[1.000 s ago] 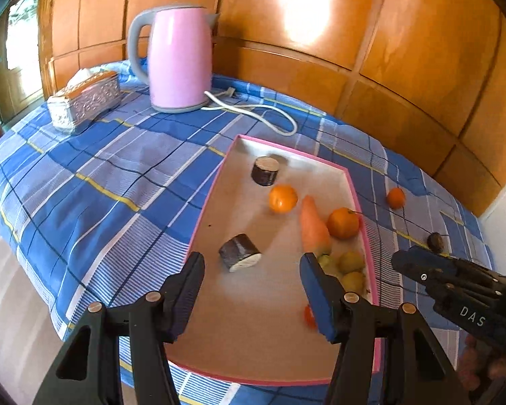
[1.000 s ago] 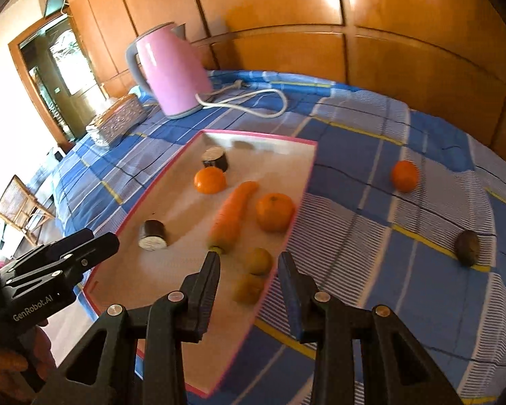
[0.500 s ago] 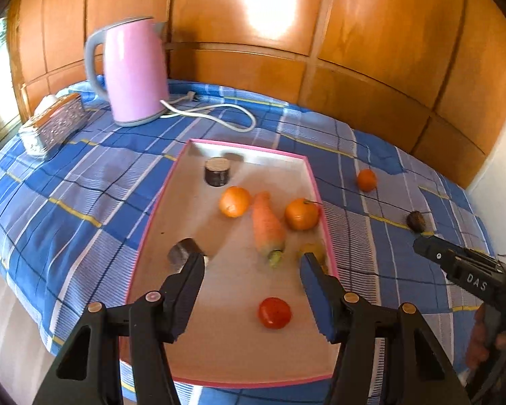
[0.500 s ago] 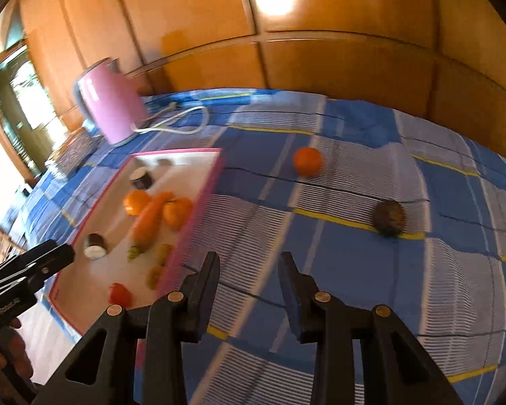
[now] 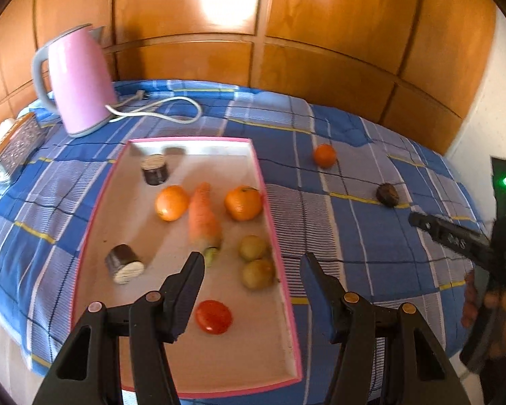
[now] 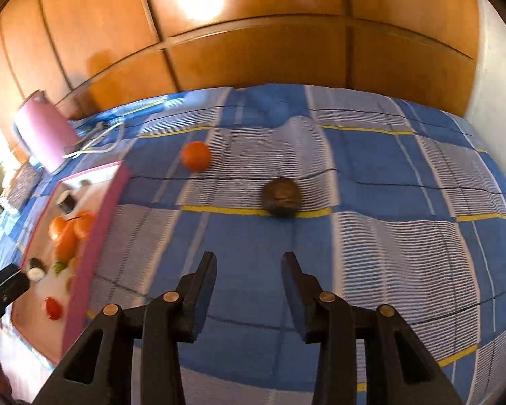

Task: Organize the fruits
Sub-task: 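Move the left gripper toward the last orange while the right gripper grasps the dark round fruit, then close the left gripper on the orange while the right gripper holds the dark round fruit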

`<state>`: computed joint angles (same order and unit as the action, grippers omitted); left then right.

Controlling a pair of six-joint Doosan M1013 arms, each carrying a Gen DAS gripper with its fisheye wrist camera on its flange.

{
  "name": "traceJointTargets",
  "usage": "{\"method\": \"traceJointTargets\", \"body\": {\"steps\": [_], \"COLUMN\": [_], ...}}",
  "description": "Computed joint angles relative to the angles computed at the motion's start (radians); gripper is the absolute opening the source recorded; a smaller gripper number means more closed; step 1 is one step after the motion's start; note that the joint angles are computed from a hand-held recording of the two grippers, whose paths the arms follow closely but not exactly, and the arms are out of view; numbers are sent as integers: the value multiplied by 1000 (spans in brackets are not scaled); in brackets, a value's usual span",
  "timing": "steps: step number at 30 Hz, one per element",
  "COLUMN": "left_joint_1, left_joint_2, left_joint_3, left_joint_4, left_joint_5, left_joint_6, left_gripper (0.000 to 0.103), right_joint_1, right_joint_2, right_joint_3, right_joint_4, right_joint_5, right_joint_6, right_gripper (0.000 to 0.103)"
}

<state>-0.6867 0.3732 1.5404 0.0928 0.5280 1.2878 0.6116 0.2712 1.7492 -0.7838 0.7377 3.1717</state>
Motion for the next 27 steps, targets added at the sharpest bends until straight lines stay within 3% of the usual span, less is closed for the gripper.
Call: {"method": "traceJointTargets", "body": {"steps": [6,13,21,27], "left_joint_1": [-11,-22,-36,-40], "left_joint_2": [19,52,94,127], "left_joint_3": [-26,-77,-134,-176], "left_joint_4": [-17,-27,-66,-92], "left_joint_5": [24,44,76,113], "left_joint_6": [36,60,119,142], "left_gripper": [60,60,60,60], "right_joint_1": [-49,-100,-98,-92], "right_joint_2": [26,75,97,78], "right_joint_3": [-18,-66,-83,-53], "right_joint_4": [41,115,78,69], "right_joint_5": [-4,-4,7,-28], "right_joint_6": [-79,-200,-233,-203], "right_gripper": [46,46,42,42]}}
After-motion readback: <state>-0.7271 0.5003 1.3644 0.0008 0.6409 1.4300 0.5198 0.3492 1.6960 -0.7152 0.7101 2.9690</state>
